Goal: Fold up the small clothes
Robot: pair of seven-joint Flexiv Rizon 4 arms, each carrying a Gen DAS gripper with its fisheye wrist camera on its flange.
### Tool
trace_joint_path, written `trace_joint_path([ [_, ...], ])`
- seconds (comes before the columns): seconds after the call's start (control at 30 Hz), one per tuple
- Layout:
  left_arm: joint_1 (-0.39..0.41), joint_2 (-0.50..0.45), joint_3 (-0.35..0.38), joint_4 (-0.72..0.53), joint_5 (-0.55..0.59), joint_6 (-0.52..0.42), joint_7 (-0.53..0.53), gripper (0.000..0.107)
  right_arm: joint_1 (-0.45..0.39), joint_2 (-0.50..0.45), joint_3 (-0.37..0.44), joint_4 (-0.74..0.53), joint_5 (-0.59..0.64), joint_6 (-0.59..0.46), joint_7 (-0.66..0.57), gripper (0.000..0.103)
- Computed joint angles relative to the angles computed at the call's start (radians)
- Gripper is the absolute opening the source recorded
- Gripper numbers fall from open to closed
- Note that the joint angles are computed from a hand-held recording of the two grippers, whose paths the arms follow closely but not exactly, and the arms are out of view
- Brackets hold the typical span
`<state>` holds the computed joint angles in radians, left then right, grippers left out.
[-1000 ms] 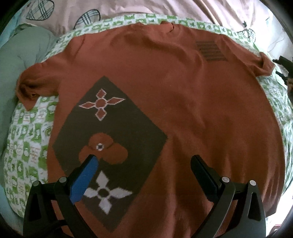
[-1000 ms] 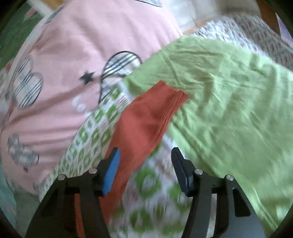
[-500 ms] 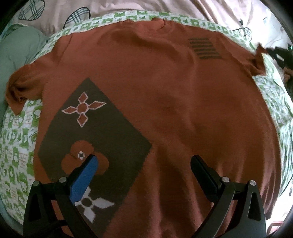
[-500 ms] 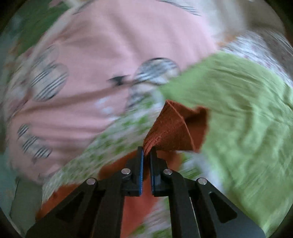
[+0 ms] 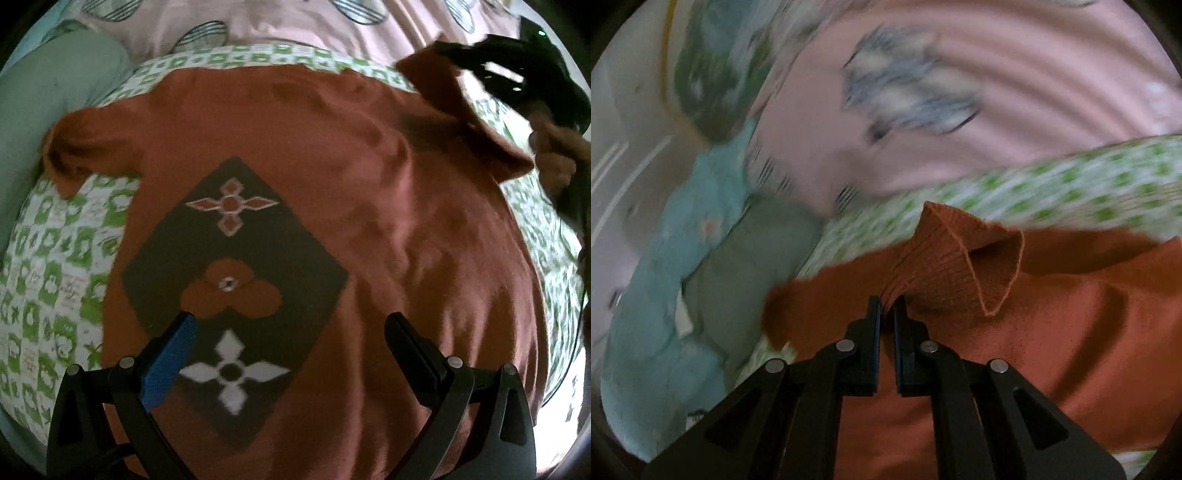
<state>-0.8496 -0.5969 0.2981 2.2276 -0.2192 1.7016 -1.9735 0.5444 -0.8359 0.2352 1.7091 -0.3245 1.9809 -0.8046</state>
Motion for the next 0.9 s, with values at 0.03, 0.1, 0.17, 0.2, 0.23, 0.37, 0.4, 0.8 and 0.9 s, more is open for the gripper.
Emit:
trace_joint_path([
  [0.03, 0.015, 0.004, -0.009, 0.012, 0.001, 0.014, -0.004, 0.101, 0.001, -0.024, 0.021, -0.031, -0.020, -0.023, 0.006, 0.007],
  [0.1, 0.043, 0.011, -0.026, 0.038, -0.003, 0.042, -0.005, 0.101, -0.011, -0.090, 0.083, -0.109, -0.074, -0.080, 0.021, 0.007],
  [0.17, 0.090, 0.016, -0.058, 0.063, -0.007, 0.075, 0.006, 0.101, -0.009, -0.143, 0.117, -0.176, -0.105, -0.131, 0.028, 0.007],
  [0.2, 0.121, 0.021, -0.084, 0.073, -0.009, 0.093, 0.012, 0.101, -0.001, -0.166, 0.126, -0.211, -0.110, -0.160, 0.032, 0.007],
  [0.23, 0.148, 0.023, -0.107, 0.083, -0.013, 0.110, 0.018, 0.101, 0.006, -0.184, 0.133, -0.234, -0.107, -0.179, 0.034, 0.007],
  [0.37, 0.249, 0.016, -0.195, 0.104, -0.022, 0.179, 0.046, 0.101, 0.019, -0.263, 0.173, -0.339, -0.090, -0.237, 0.031, 0.007],
  [0.4, 0.263, 0.012, -0.208, 0.105, -0.028, 0.188, 0.056, 0.101, 0.009, -0.280, 0.197, -0.354, -0.093, -0.253, 0.019, 0.010],
  [0.8, 0.577, -0.164, -0.451, -0.192, 0.036, 0.150, 0.187, 0.101, 0.126, -0.068, -0.012, -0.017, 0.198, 0.056, 0.023, 0.056],
  [0.9, 0.621, -0.222, -0.476, -0.293, 0.016, 0.097, 0.180, 0.101, 0.207, 0.008, -0.105, 0.121, 0.346, 0.150, 0.027, 0.056],
])
